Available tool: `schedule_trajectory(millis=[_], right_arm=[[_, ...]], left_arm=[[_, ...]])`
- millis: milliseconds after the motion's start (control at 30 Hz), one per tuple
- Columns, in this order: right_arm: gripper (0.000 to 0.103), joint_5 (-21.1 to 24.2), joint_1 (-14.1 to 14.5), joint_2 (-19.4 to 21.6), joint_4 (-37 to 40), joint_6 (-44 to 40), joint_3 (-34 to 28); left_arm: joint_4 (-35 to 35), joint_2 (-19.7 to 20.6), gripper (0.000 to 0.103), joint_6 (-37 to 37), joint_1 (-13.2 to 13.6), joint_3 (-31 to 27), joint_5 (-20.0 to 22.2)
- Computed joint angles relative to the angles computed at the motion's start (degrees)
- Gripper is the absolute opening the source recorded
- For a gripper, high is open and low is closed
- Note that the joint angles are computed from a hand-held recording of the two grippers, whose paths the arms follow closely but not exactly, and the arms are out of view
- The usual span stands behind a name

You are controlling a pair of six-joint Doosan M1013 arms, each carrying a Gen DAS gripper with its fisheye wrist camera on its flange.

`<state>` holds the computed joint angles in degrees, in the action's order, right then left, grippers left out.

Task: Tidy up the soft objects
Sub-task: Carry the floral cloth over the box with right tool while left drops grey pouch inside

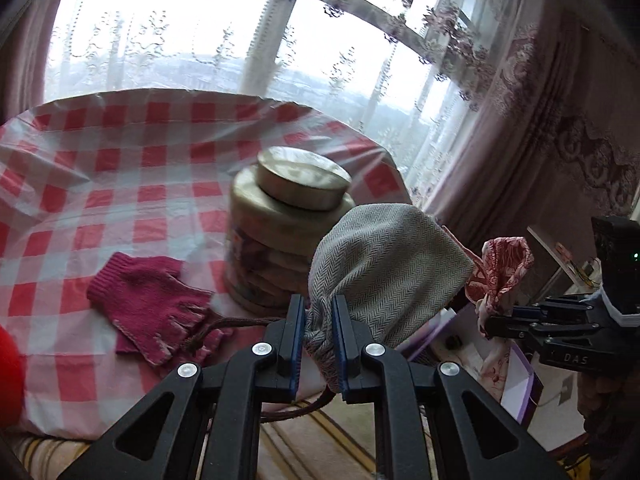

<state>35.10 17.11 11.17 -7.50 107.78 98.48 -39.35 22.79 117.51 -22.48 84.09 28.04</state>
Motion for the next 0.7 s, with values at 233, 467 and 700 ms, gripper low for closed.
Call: schedule_trajectory(millis=[233,467,700], right_arm=[[0.024,-3.9,-3.9,-4.3,5.2,1.4,8.7],[0.024,-8.1,-7.5,-7.3,12.4,-1.0,15.6],[0.024,-11.5,-10.0,-8.4,18.1,-4.6,19.2]], left_arm=[[6.2,1.7,0.014,-3.4,-4.8,-2.4,7.6],[14.3,3.4,0.014,-7.5,-9.0,-5.0,11.5],[22.8,5.3,0.015,-12.8,-12.3,-8.0,16.3]])
